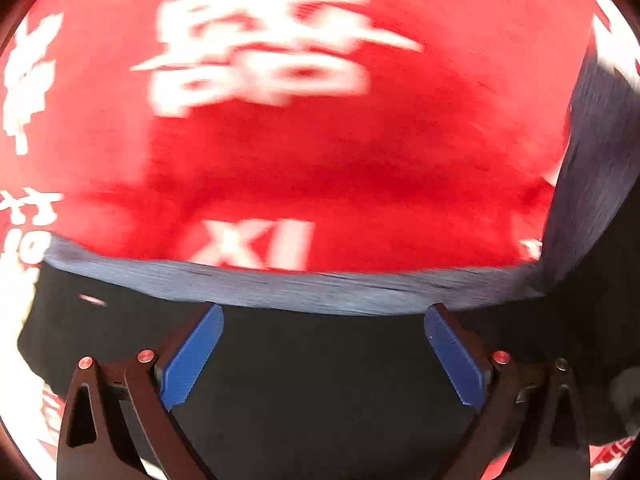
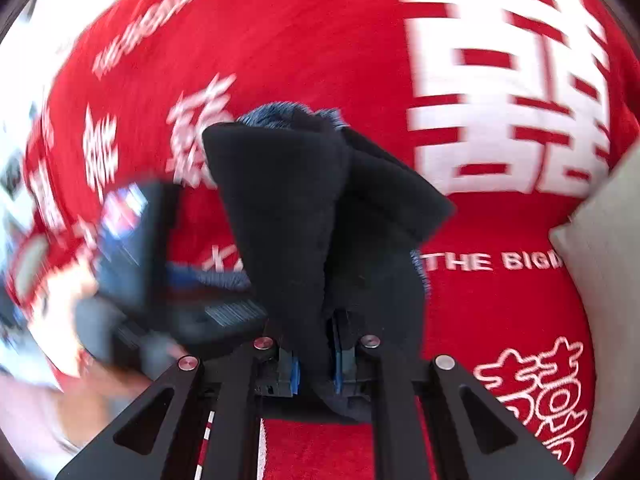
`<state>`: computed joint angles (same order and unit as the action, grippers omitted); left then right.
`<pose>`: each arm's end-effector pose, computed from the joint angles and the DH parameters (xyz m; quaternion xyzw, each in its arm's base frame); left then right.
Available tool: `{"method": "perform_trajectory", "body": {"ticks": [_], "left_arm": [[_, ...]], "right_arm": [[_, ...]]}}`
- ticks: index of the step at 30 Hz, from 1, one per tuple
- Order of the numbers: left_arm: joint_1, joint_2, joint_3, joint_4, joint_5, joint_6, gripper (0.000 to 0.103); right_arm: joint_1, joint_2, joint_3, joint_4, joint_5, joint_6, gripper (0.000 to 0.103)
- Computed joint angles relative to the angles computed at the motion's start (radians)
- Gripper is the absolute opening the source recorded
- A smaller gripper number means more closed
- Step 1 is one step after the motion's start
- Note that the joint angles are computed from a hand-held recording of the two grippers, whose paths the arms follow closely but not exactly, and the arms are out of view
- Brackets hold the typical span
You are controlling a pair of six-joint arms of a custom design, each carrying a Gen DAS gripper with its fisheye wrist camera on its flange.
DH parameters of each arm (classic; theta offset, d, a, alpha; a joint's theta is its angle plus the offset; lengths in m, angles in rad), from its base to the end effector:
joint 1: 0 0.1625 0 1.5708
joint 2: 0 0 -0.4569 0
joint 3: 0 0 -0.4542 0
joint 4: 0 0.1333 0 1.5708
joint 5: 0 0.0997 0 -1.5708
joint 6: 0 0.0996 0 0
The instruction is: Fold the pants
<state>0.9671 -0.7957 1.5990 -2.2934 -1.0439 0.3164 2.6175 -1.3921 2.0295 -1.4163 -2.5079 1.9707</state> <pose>-0.2620 -0.7030 0.0682 0.4377 0.8597 0.0013 0.2631 0.4372 -0.1914 0.2294 -0.2110 -0.8145 0.3945 0.3693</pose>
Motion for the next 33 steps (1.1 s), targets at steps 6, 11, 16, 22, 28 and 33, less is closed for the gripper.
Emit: {"method": "perform_trajectory", "body": {"ticks": [6, 11, 16, 22, 28, 33], "left_arm": [[0.088, 0.020, -0.169, 0.106, 0.055, 0.061, 0.102], [0.122, -0.001, -0.201, 0.205, 0.026, 0.065, 0.102], [0.117, -0.033, -0.182, 0.314, -0.059, 0.064, 0.102], [0.068, -0.070, -0.131, 0.393, -0.202, 0.136, 0.102], [0.045, -0.060, -0.092, 0.416, -0.231, 0.180, 0.098], [0.043, -0.041, -0.087, 0.478, -0.201, 0.163, 0.039]], "right_arm": [[-0.128, 0.182, -0.018, -0.159, 0.070, -0.224, 0.014], [-0.151, 0.347, -0.136, 0.039, 0.100, -0.236, 0.028], [-0.086, 0.381, -0.196, 0.065, 0.144, -0.296, 0.062], [-0.014, 0.230, -0.137, 0.087, 0.250, -0.063, 0.062], [-0.014, 0.108, -0.050, 0.057, 0.270, 0.078, 0.062], [-0.012, 0.048, 0.012, 0.023, 0.271, 0.195, 0.062]]}}
